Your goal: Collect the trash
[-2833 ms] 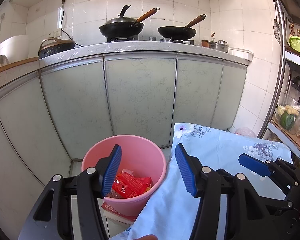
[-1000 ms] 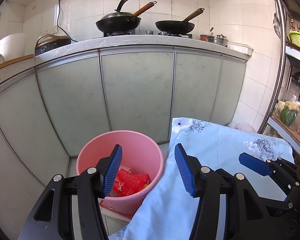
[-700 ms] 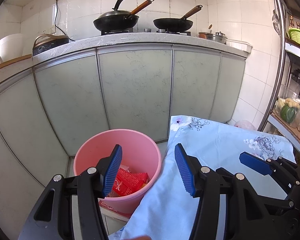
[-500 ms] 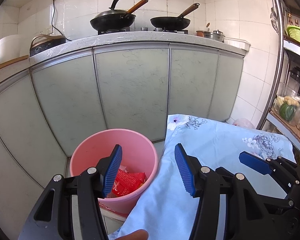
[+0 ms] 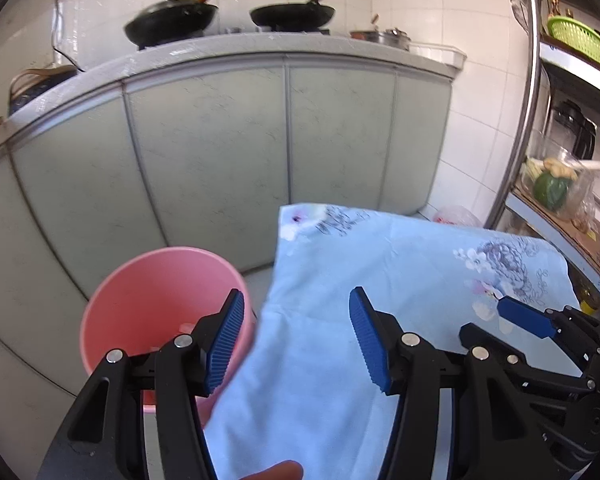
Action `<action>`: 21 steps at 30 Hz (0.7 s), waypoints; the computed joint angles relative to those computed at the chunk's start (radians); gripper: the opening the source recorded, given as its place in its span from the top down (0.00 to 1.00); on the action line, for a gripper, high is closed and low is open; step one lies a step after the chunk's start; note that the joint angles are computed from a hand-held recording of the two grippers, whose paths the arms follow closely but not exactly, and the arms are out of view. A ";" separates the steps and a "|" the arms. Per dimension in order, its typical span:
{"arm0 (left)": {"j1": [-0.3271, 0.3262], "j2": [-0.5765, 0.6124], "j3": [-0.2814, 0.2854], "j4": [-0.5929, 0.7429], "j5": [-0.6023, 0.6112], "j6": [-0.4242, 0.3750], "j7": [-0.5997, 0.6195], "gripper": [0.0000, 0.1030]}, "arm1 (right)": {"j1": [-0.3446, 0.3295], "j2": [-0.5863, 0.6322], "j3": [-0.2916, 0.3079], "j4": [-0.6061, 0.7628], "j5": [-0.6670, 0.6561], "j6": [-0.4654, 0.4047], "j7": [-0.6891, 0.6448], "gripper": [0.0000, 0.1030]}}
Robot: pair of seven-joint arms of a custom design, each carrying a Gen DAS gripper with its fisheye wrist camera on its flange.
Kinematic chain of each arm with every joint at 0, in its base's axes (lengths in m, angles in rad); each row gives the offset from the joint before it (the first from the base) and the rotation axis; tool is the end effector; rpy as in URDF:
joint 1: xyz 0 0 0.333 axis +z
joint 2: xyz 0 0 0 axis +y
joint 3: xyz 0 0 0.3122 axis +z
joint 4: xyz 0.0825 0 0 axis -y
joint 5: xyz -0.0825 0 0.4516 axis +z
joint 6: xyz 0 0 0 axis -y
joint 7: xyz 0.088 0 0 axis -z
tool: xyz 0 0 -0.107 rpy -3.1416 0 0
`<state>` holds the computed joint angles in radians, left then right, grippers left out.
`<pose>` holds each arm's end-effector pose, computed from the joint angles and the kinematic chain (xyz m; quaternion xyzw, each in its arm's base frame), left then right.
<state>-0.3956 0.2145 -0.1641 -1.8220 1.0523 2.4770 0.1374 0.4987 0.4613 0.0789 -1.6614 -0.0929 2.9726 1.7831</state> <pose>0.6049 -0.3752 0.4327 -0.6929 0.5844 -0.2691 0.3255 0.6539 0.4231 0.4057 -0.7654 0.4934 -0.1680 0.3774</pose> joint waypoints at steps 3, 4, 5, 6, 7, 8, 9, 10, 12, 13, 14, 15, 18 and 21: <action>0.001 0.070 -0.002 0.064 -0.054 0.025 0.075 0.47 | 0.021 -0.007 -0.060 -0.019 -0.025 -0.023 0.064 0.50; -0.003 0.094 0.001 0.088 -0.071 0.029 0.100 0.47 | 0.022 -0.009 -0.070 -0.025 -0.035 -0.027 0.080 0.50; -0.009 0.113 0.006 0.105 -0.084 0.033 0.119 0.47 | 0.032 -0.013 -0.095 -0.033 -0.055 -0.033 0.110 0.50; -0.013 0.137 0.009 0.129 -0.104 0.038 0.148 0.47 | 0.041 -0.015 -0.115 -0.039 -0.077 -0.041 0.139 0.50; -0.019 0.161 0.014 0.152 -0.123 0.040 0.175 0.47 | 0.049 -0.018 -0.136 -0.045 -0.102 -0.052 0.170 0.50; -0.025 0.183 0.020 0.174 -0.143 0.044 0.200 0.47 | 0.047 -0.019 -0.142 -0.048 -0.118 -0.060 0.190 0.50; -0.030 0.202 0.026 0.193 -0.163 0.048 0.223 0.47 | 0.049 -0.022 -0.158 -0.057 -0.140 -0.071 0.222 0.50; -0.035 0.221 0.032 0.210 -0.184 0.053 0.243 0.47 | 0.045 -0.023 -0.161 -0.059 -0.155 -0.080 0.241 0.50; -0.043 0.257 0.042 0.244 -0.230 0.061 0.282 0.47 | 0.030 -0.027 -0.164 -0.071 -0.177 -0.096 0.278 0.50; -0.048 0.273 0.048 0.260 -0.251 0.060 0.299 0.47 | 0.024 -0.030 -0.165 -0.078 -0.188 -0.102 0.296 0.50; -0.055 0.287 0.055 0.274 -0.266 0.061 0.313 0.47 | 0.018 -0.032 -0.166 -0.082 -0.198 -0.108 0.312 0.50; -0.059 0.301 0.061 0.287 -0.281 0.062 0.329 0.47 | 0.011 -0.035 -0.167 -0.090 -0.210 -0.112 0.327 0.50; -0.069 0.334 0.074 0.323 -0.326 0.058 0.377 0.47 | -0.005 -0.043 -0.167 -0.105 -0.239 -0.126 0.367 0.50; -0.076 0.353 0.088 0.340 -0.359 0.060 0.406 0.47 | -0.024 -0.042 -0.158 -0.111 -0.250 -0.134 0.393 0.50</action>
<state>-0.4717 0.5671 -0.0763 -1.4819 0.6931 2.5368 0.5432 0.4751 0.4192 -0.0787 -1.7728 -0.3427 2.8387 2.1760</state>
